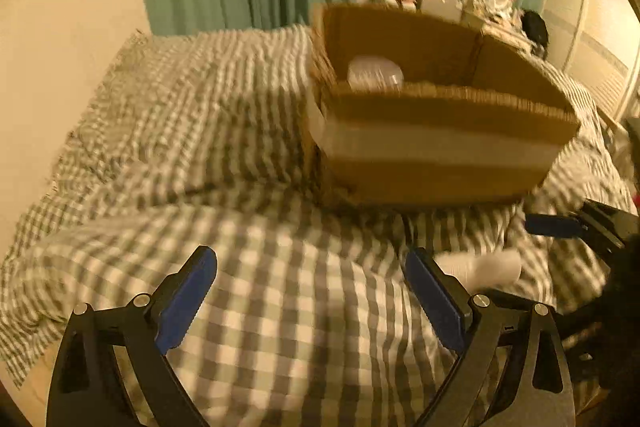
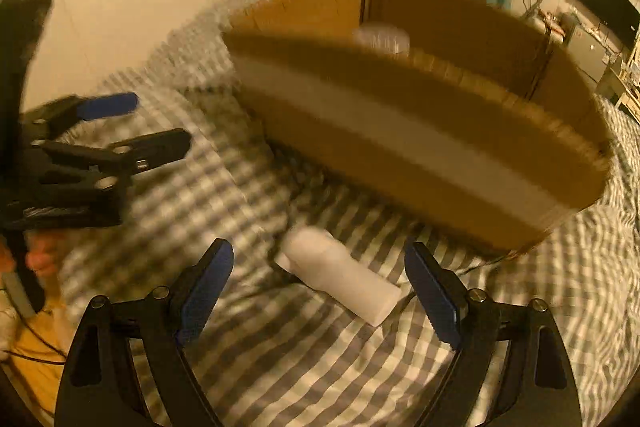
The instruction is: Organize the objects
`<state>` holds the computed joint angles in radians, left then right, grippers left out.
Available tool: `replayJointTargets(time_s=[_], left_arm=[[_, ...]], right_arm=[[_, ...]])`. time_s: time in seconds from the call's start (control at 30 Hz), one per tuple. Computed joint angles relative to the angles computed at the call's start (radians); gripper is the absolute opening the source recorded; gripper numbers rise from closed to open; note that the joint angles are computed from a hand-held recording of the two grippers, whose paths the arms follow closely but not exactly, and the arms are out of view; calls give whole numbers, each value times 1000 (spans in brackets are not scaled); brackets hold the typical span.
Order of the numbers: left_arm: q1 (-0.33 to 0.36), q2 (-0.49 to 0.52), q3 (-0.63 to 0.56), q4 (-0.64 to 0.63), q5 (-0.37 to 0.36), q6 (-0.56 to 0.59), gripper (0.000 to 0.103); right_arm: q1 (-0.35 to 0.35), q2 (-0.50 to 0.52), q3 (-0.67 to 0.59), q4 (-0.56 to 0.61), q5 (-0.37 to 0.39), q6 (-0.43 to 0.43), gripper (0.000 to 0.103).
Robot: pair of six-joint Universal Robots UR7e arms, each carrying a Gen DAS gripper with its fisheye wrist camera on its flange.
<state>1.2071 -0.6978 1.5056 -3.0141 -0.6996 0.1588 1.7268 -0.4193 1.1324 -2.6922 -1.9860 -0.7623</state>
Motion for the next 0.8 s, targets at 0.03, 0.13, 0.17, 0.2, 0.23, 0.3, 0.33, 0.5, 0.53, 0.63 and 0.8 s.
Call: replayJointTargets(time_s=[0.03,0.13,0.17,0.2,0.23,0.3,0.33,0.5,0.53,0.63,0.8], left_arm=[[2,10,-7,7,4,4,98],[3,28,-19,14,27,18,98],[2,30,-21,19,25,16,98],[2,32,-21,21,25,16,98],[2,34,-22,19,29,19,98],[0,36,-23,18,34,24,98],[1,36,-22,17,34,22,98],[4,40,-23,14,38,28,98],[5,42,-24,14,39,31,98],[4,47,-29,18,47,37,98],[6,48,-31,21,47,40,98]], right_arm=[[-7,13,-16,20,-8,5,87],[-23,50,-69,98,-29,9,85],[-25,61,-82,111,-39,4,85],[-27,73,-95,118,-53,-4,85],[-29,83,-104,119,-68,-9,85],[-32,97,-115,117,-94,-6,85],[-35,102,-121,121,-102,0,85],[-46,97,-113,111,-89,15,75],[-46,96,-111,113,-88,13,71],[-40,88,-80,64,-103,-28,60],[-36,63,-31,-4,-107,-54,47]])
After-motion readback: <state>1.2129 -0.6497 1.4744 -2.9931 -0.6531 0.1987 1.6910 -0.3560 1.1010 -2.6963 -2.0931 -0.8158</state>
